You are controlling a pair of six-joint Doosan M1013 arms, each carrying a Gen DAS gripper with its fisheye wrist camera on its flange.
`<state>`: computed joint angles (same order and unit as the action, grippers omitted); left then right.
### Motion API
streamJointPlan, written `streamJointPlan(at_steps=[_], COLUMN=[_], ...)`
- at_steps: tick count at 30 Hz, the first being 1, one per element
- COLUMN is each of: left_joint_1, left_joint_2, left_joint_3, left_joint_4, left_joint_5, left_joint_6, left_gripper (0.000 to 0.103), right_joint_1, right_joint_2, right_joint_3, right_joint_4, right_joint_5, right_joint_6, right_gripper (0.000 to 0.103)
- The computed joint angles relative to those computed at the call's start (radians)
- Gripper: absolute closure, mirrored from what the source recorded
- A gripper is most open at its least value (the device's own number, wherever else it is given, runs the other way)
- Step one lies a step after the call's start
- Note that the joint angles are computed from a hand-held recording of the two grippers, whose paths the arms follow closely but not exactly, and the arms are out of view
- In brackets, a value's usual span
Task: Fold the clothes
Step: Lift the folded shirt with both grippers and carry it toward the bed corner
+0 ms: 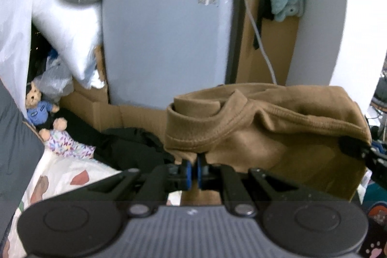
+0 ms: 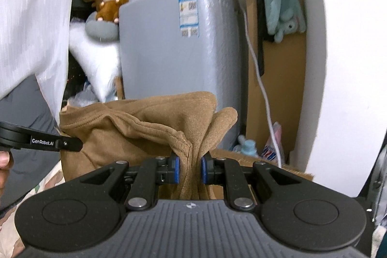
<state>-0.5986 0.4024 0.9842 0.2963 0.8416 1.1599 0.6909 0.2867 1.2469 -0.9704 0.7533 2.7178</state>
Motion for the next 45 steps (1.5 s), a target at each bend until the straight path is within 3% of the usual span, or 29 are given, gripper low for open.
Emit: streamJointPlan(at_steps=[18, 32, 45], left_joint_1=[-0.095, -0.140, -0.162], left_joint_2=[0.011, 0.034, 0.047], left_joint_3=[-0.026, -0.096, -0.060], left_joint_4=[0.014, 0.007, -0.083], left_joint_5=[0.025, 0.078, 0.005], left_joint_6=[-0.035, 0.017, 0.039], left_gripper=[0.098, 0.098, 0.098], right_joint_1=[-0.006, -0.013, -0.041], right_joint_2=[-0.155, -0.224, -0.269], right_joint_3=[0.163, 0.220, 0.282], right_joint_4=[-0.076, -0.110, -0.128], right_joint_5=[0.063, 0.085, 0.116], right_joint_6=[0.045, 0.045, 0.039], right_gripper=[0.085, 0.085, 0.085])
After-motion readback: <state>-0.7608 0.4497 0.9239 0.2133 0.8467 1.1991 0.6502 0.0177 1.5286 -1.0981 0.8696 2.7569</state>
